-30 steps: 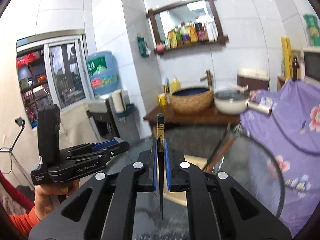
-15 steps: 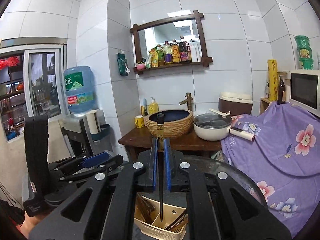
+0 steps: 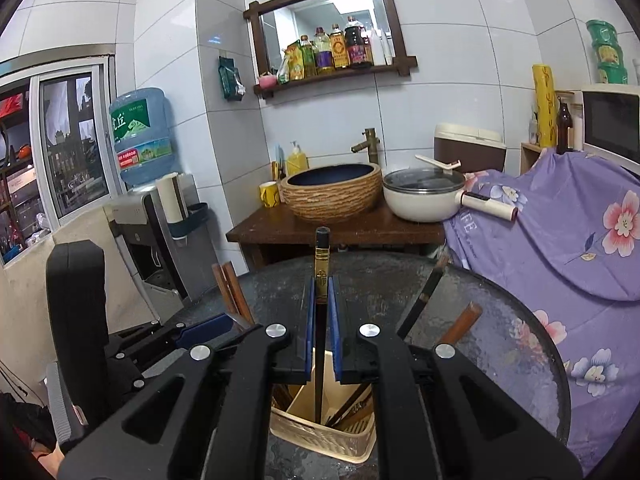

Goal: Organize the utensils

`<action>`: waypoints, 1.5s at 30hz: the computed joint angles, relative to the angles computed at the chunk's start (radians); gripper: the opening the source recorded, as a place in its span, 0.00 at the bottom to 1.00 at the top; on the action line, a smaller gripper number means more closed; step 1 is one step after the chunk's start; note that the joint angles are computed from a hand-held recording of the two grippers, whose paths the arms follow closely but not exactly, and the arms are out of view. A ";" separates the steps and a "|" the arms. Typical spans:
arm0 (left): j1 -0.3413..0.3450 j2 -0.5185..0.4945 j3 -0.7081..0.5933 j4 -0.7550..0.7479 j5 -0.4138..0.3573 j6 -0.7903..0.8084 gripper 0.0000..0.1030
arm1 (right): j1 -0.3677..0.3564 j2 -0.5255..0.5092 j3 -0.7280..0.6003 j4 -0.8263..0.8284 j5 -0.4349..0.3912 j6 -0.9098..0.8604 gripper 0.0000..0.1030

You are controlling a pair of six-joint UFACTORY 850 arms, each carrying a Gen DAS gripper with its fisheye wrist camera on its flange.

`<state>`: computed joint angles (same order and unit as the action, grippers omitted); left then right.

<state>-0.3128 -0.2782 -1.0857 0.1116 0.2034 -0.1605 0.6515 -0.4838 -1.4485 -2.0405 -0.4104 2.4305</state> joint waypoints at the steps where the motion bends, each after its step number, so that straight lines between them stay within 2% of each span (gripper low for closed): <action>1: 0.001 -0.004 0.002 0.014 0.001 -0.010 0.34 | -0.001 -0.002 0.000 0.002 0.003 0.002 0.07; 10: 0.002 -0.030 0.011 0.078 0.018 -0.051 0.34 | -0.004 -0.017 -0.002 0.024 -0.003 -0.020 0.07; 13: 0.011 -0.021 0.021 0.168 0.034 -0.146 0.42 | -0.001 -0.021 -0.009 0.065 -0.015 -0.079 0.08; 16: 0.010 0.011 0.055 0.114 0.072 -0.083 0.50 | 0.007 -0.012 -0.002 0.072 -0.050 -0.122 0.10; 18: 0.012 0.043 0.087 0.125 0.107 -0.083 0.57 | 0.012 0.008 0.018 0.037 -0.076 -0.109 0.28; 19: 0.015 0.060 0.104 0.154 0.123 -0.109 0.62 | 0.017 0.025 0.040 -0.010 -0.108 -0.072 0.47; 20: 0.018 0.077 0.122 0.180 0.140 -0.133 0.66 | 0.024 0.044 0.065 -0.048 -0.146 -0.041 0.55; 22: 0.021 0.128 0.178 0.141 0.186 -0.083 0.70 | 0.039 0.077 0.101 -0.056 -0.201 -0.048 0.55; 24: 0.020 0.179 0.240 0.060 0.236 0.002 0.80 | 0.062 0.109 0.143 -0.044 -0.268 -0.063 0.57; 26: 0.034 0.239 0.318 0.044 0.309 0.017 0.94 | 0.105 0.146 0.210 -0.034 -0.369 -0.075 0.80; 30: 0.042 0.342 0.459 0.003 0.389 0.067 0.94 | 0.194 0.195 0.337 -0.021 -0.498 -0.077 0.95; 35: 0.018 0.462 0.643 -0.144 0.446 0.172 0.94 | 0.320 0.202 0.513 -0.007 -0.646 0.129 0.95; 37: 0.006 0.518 0.735 -0.185 0.490 0.174 0.94 | 0.357 0.192 0.556 0.011 -0.665 0.210 0.95; 39: -0.015 0.564 0.794 -0.267 0.487 0.198 0.94 | 0.401 0.181 0.587 0.062 -0.678 0.266 0.95; 41: -0.014 0.605 0.836 -0.248 0.476 0.159 0.94 | 0.442 0.179 0.620 0.093 -0.689 0.322 0.95; 45: -0.055 0.677 0.914 -0.305 0.493 0.206 0.94 | 0.516 0.174 0.647 0.181 -0.735 0.316 0.95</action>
<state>-0.3676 0.3989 -0.1721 -0.1939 0.6965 0.0453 1.1672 -0.3098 -0.8010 -1.8598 -1.1452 2.7468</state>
